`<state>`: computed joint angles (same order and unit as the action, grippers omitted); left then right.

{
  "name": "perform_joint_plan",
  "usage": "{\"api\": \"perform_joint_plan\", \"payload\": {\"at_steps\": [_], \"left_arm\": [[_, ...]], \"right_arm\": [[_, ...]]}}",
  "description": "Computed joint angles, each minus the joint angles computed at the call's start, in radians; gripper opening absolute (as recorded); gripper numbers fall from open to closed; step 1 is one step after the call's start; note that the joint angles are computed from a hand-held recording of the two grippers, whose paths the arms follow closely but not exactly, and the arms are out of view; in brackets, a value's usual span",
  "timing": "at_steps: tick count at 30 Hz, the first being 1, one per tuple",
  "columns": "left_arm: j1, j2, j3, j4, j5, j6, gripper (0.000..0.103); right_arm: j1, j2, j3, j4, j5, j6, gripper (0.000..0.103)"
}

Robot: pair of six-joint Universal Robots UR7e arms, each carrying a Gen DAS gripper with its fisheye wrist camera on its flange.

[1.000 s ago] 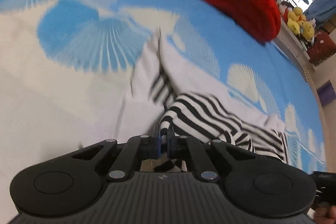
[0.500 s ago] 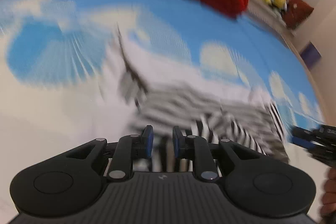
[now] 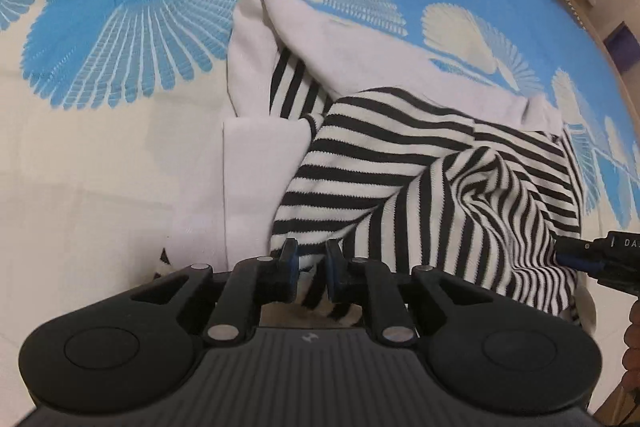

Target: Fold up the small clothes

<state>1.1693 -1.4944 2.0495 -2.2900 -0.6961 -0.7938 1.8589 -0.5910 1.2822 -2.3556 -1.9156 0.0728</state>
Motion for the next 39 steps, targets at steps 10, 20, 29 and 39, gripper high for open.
{"api": "perform_joint_plan", "payload": {"at_steps": [10,20,29,39], "left_arm": [[-0.173,-0.115,0.111,0.247,0.127,-0.128,0.022],[-0.633,-0.452,0.214,0.951,0.123,-0.886,0.042],[-0.661,-0.509,0.402,0.954,-0.044,-1.163,0.057],[-0.582,-0.491,0.44,0.787,-0.116,-1.047,0.069]], "right_arm": [[0.026,-0.141,0.161,-0.072,0.014,-0.017,0.032],[0.024,-0.54,0.58,-0.443,0.06,-0.249,0.044],[-0.104,-0.645,0.806,-0.476,-0.024,-0.185,0.045],[-0.119,-0.582,0.803,-0.408,-0.052,-0.156,0.047]]}}
